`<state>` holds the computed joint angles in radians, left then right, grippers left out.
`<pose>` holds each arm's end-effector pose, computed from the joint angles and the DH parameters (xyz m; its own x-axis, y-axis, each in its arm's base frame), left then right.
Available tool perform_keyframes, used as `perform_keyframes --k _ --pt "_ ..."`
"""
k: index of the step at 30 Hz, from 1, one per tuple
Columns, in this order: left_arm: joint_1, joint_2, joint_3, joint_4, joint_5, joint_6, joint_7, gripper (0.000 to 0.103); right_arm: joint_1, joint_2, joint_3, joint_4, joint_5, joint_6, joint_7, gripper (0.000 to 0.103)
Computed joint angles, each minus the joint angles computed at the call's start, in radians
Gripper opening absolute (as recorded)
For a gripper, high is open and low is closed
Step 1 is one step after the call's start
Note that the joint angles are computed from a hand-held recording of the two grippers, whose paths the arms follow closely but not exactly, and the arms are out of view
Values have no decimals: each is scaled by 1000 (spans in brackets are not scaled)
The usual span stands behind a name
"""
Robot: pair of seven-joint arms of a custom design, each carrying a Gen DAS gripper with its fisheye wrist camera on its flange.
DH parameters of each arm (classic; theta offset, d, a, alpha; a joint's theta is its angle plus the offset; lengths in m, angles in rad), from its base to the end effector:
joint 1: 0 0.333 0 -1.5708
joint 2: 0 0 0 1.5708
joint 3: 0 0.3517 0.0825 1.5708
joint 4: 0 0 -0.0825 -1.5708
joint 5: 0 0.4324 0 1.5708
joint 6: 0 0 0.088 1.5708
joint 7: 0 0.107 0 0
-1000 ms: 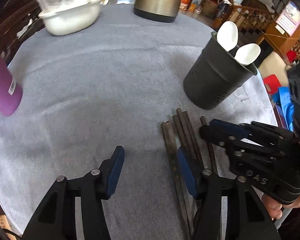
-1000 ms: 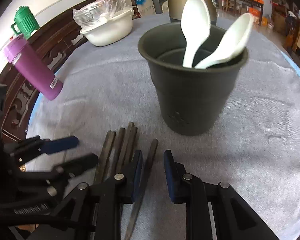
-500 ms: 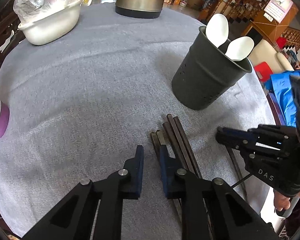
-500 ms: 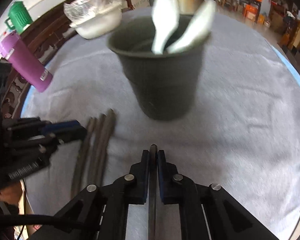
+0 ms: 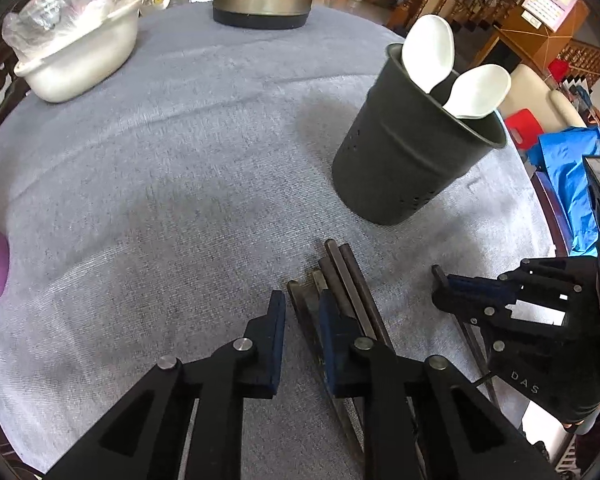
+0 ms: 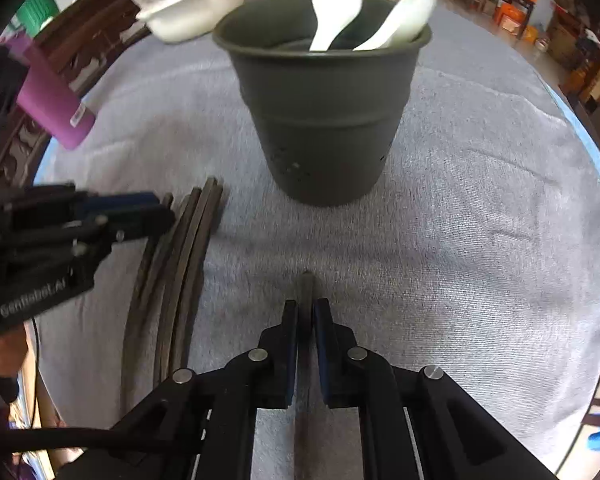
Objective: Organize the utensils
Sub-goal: 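Pinch chopsticks with the right gripper while the left gripper pinches chopsticks too, then lift the held chopsticks with both tools and insert them into the holder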
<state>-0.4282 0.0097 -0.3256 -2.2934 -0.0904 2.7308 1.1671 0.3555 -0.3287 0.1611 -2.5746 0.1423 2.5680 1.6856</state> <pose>0.4304 -0.3991 0.3954 -0.3038 -0.9254 0.2265 -0.9116 0.2132 -0.3515 0.4108 0.2308 0.4110 0.3030 -0.9483 -0.0943 -0.9161 -0.2625 -0.3031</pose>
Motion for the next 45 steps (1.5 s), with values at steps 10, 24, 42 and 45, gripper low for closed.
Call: perform_keyframes --k 10,24,42,45 --pt "0 -11 0 -7 -36 -13 25 10 -14 7 26 5 -60 -1 40 11" --pt "-9 -215 18 -98 108 71 -158 8 90 -199 -102 -148 264 201 -138 6" --pt "124 -401 -96 -83 537 169 -562 8 213 -438 -158 -262 352 606 -183 6" --pt "135 -410 -97 -62 570 176 -584 8 223 -447 -177 -254 339 681 -163 6"
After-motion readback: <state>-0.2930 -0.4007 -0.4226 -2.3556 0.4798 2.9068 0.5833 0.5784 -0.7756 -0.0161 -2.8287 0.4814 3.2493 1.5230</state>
